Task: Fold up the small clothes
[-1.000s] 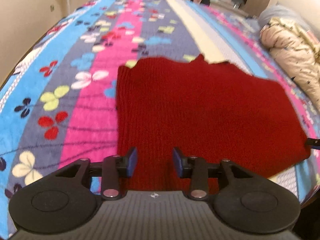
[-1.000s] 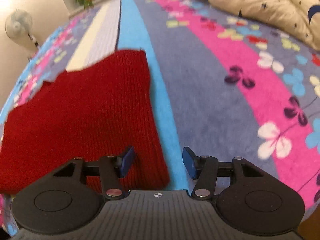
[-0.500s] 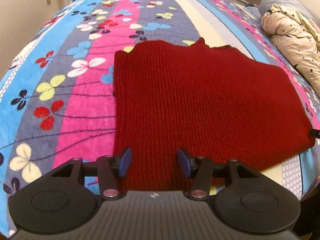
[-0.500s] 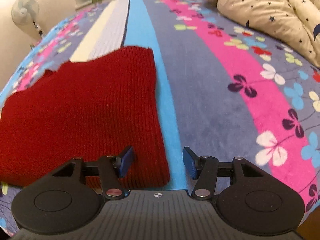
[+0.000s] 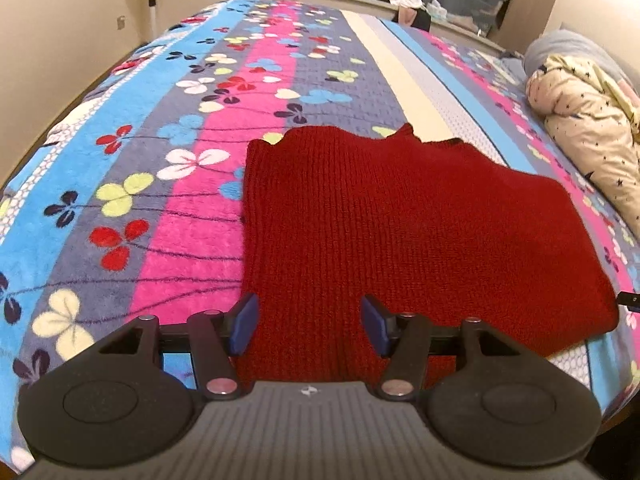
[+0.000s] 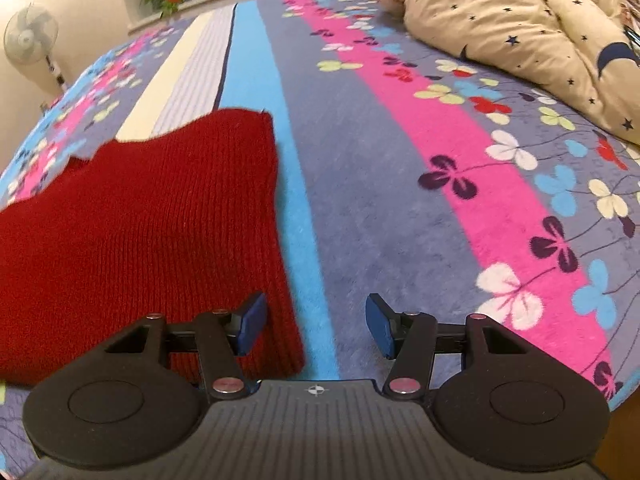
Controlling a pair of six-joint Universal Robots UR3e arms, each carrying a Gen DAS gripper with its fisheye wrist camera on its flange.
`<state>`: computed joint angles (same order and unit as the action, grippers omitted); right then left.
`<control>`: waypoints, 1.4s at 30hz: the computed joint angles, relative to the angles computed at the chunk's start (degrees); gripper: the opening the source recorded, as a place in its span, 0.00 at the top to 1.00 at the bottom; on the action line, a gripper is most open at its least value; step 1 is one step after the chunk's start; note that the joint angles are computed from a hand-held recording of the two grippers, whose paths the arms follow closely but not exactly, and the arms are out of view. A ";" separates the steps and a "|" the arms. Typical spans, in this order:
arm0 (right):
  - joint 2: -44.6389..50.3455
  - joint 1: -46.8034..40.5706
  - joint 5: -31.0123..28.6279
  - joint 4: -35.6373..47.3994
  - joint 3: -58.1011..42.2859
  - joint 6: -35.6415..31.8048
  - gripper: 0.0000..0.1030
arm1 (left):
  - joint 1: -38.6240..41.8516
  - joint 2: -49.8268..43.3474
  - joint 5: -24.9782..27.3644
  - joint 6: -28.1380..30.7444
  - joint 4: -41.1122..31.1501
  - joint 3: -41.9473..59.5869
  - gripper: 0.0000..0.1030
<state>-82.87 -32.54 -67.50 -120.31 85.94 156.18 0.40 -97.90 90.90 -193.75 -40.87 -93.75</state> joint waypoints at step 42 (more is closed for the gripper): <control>-2.67 -8.09 3.11 -8.02 0.69 8.95 0.45 | -4.93 -3.08 7.10 -36.50 15.20 -12.71 0.45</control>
